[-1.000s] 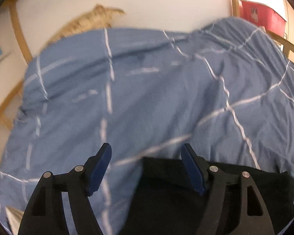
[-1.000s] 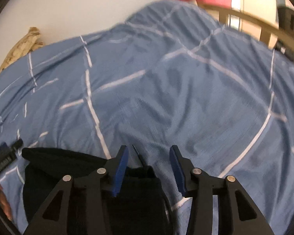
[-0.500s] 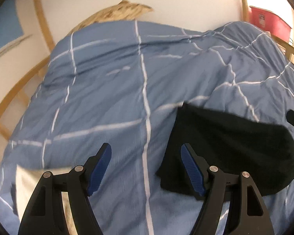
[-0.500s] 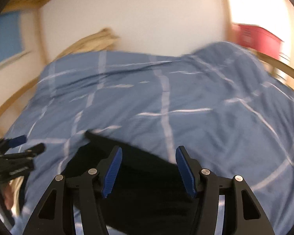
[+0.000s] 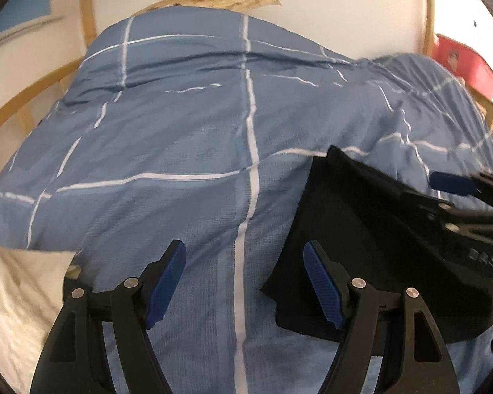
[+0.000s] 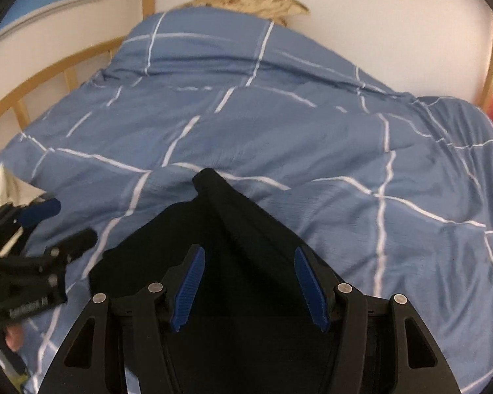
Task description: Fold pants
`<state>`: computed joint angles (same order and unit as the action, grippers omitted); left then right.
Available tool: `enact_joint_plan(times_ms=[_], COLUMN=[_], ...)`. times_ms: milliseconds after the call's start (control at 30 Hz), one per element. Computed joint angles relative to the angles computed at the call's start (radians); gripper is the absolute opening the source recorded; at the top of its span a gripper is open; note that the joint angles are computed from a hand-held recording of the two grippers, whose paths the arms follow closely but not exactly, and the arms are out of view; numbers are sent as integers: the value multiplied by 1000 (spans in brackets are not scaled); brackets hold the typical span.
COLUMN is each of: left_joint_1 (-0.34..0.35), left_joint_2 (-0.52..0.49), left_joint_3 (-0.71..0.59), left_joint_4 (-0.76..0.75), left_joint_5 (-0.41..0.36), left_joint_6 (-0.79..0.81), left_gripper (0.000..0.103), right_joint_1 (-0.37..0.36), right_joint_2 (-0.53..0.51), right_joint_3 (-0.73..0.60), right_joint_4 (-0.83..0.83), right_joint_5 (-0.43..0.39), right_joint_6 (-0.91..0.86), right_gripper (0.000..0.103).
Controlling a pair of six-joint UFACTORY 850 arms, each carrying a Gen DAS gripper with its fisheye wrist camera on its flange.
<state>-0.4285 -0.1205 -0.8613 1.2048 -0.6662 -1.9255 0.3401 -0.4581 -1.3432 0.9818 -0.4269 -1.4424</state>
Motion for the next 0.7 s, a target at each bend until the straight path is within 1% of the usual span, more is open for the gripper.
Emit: enact_joint_plan(times_ms=[33,100,167,200,233,267,300,367,433,467,533,600,667,700], left_joint_1=[3,8,18,25,37,47,52,57,58,59,69,68,60,59], left_joint_2=[0,5,25,36,49,55,54,43,26,25,35,44,48,50], left_joint_3=[6,13,32,43,57,65,66,62,53,54,64,73,76,78], left_joint_4=[17,7,20,35,54,59,54,33,4,4,19,46,72,91], left_joint_5=[13,16,28,47,83,108,118,111,85,88,121,125,116,119], left_joint_6=[10,33,0,-26,-54,-65,-66,-47,-22,-25,-52,-84,-102,-114], left_gripper=[73,73,73,73,73,73,73,73,73,73,73,73,73,73], right_joint_1=[8,22,41,54,62,66,71,79,78,77,79,77,70,62], right_joint_2=[-14,-35,-52,-64,-81,-102,-117,-132,-144,-151,-165,-179,-173,-153], right_joint_3=[-12,-28,-41,-55,-77,-105,-125,-144,-167,-181,-208,-234,-230,-204], right_joint_4=[-13,-8,-8,-48,-103,-149,-184,-196,-179,-164,-180,-220,-196,-154], right_joint_5=[-5,-5,24,46,42,21,27,72,83,86,114,114,112,124], right_joint_6=[19,12,-2,39,89,131,171,194,202,206,265,340,340,313], right_gripper=[58,58,58,58,58,58,57,58,58,58,58,58,58,58])
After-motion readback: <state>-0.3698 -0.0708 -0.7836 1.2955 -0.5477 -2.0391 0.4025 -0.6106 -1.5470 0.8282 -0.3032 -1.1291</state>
